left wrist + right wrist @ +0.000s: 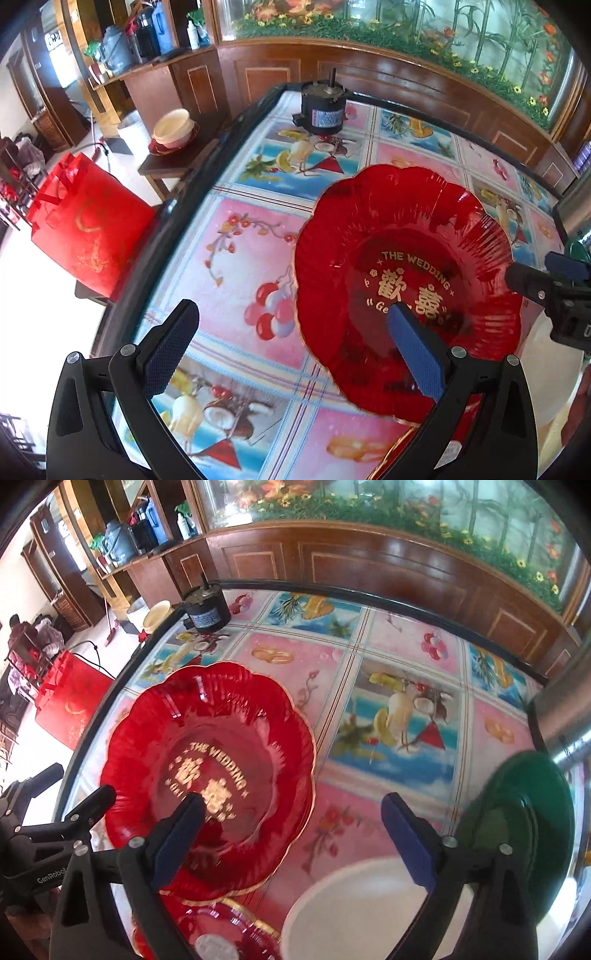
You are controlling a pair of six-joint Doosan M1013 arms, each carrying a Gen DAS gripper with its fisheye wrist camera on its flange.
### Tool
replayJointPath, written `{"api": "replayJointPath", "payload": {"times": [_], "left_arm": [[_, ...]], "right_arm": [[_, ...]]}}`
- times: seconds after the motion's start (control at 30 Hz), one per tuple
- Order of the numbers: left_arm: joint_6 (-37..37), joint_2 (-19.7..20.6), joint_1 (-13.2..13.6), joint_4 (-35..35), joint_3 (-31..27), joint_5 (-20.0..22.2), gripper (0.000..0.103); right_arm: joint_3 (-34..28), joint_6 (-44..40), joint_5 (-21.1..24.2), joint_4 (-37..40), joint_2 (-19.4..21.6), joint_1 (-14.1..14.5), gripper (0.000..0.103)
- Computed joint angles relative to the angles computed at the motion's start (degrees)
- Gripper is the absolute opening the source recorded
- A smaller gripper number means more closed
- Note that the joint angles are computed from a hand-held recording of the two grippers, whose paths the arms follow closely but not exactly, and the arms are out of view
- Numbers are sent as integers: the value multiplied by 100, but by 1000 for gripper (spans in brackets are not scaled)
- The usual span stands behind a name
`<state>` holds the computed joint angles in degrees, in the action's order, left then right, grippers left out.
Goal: Organize plates and bowls
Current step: 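Close both tools on the rim of the red 'THE WEDDING' plate, then lift the red plate with both tools and carry it toward the table edge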
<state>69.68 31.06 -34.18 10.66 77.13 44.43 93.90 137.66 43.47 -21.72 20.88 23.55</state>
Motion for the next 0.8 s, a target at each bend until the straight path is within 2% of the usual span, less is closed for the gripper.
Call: {"api": "replayJointPath", "payload": {"times": [0.07, 0.13, 0.2, 0.23, 0.27, 0.3, 0.33, 0.37, 0.4, 0.47, 0.53, 0.57, 0.8], "left_arm": [[126, 82, 37, -296, -98, 79, 103], [60, 130, 33, -280, -160, 164, 103], [85, 186, 14, -300, -227, 225, 95], [137, 211, 6, -324, -257, 253, 93], [213, 240, -7, -356, -295, 325, 85], [286, 277, -21, -378, -350, 408, 72], [340, 304, -33, -388, -386, 467, 65], [447, 365, -52, -402, -470, 617, 53], [509, 401, -57, -434, -513, 698, 48], [511, 469, -65, -380, -589, 836, 45], [456, 467, -51, -331, -582, 801, 36], [369, 466, -51, -230, -583, 791, 28], [275, 453, -1, -333, -566, 678, 23]], "right_arm": [[-96, -203, 45, 135, 84, -89, 89], [-152, -392, 70, 281, 147, -148, 74], [-213, -521, 165, 384, 217, -185, 54], [-239, -611, 209, 467, 254, -215, 47], [-244, -704, 199, 571, 275, -243, 38], [-248, -775, 199, 664, 296, -269, 32], [-252, -822, 207, 718, 313, -292, 30], [-243, -873, 191, 792, 320, -313, 24], [-209, -956, 96, 922, 304, -340, 20], [-184, -1075, 6, 1041, 286, -351, 13], [-210, -1031, 32, 915, 299, -314, 13], [-202, -1012, 14, 889, 290, -311, 12], [-167, -980, -68, 831, 283, -310, 12]]}}
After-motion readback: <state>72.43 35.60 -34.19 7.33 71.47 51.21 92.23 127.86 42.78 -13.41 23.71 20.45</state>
